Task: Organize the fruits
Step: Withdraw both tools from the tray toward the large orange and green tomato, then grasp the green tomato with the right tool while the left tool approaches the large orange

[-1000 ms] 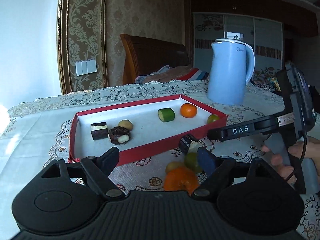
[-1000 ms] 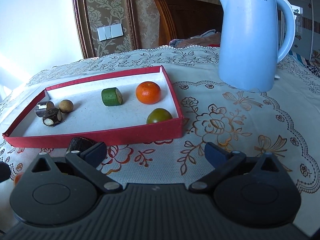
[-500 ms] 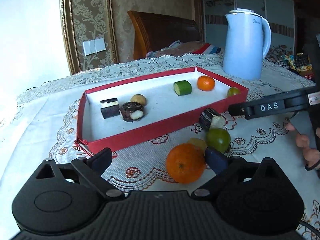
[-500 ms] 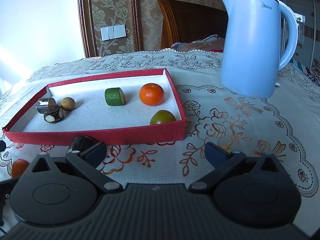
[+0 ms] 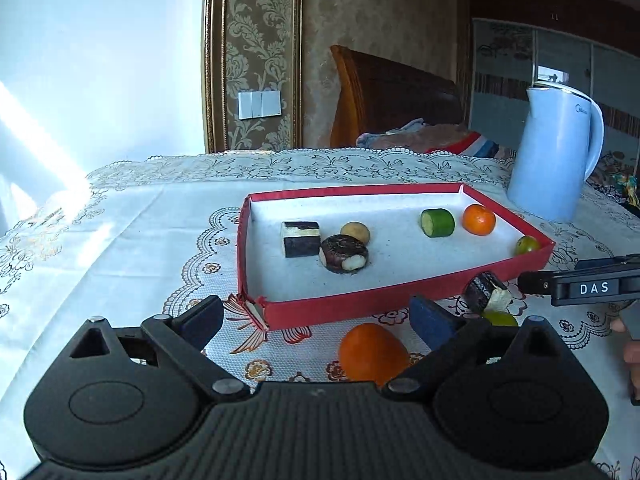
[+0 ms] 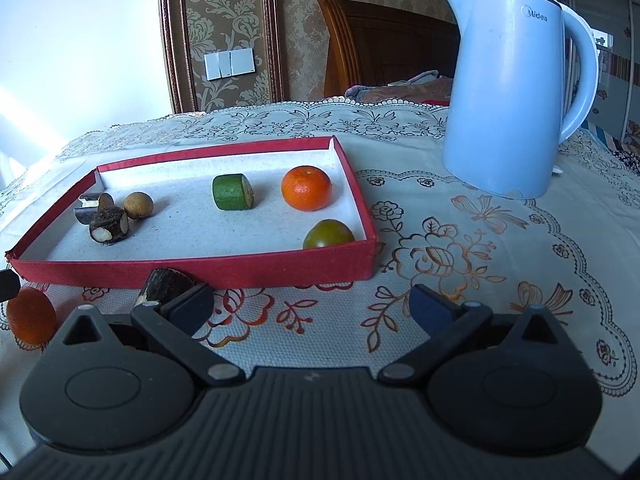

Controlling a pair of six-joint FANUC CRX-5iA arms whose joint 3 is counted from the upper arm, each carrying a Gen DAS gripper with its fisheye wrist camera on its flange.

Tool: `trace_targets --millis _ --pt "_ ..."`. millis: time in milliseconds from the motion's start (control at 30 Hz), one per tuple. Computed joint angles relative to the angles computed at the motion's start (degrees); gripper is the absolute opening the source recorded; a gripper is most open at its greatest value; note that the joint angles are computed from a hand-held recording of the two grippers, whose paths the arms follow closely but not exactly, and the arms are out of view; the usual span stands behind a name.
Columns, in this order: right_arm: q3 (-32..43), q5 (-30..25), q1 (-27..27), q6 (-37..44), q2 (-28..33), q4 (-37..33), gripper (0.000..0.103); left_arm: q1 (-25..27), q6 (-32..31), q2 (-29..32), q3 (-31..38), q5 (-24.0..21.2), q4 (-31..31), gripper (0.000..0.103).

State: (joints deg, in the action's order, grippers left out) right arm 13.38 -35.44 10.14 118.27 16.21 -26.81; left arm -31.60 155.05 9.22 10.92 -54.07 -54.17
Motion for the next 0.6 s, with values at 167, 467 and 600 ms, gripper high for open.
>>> trace_targets --millis 167,467,600 --pt "-0.3 0.3 0.0 1.3 -0.3 -0.6 0.103 0.4 -7.1 2.2 2.1 -1.1 3.4 0.1" --pt "2.3 -7.7 -3.6 12.9 -0.6 -11.8 0.101 4.5 -9.2 4.7 4.8 -5.3 11.5 0.1" --pt "1.2 -10.7 -4.0 20.2 -2.1 -15.0 0.095 5.4 -9.3 4.4 4.3 -4.7 13.0 0.1"
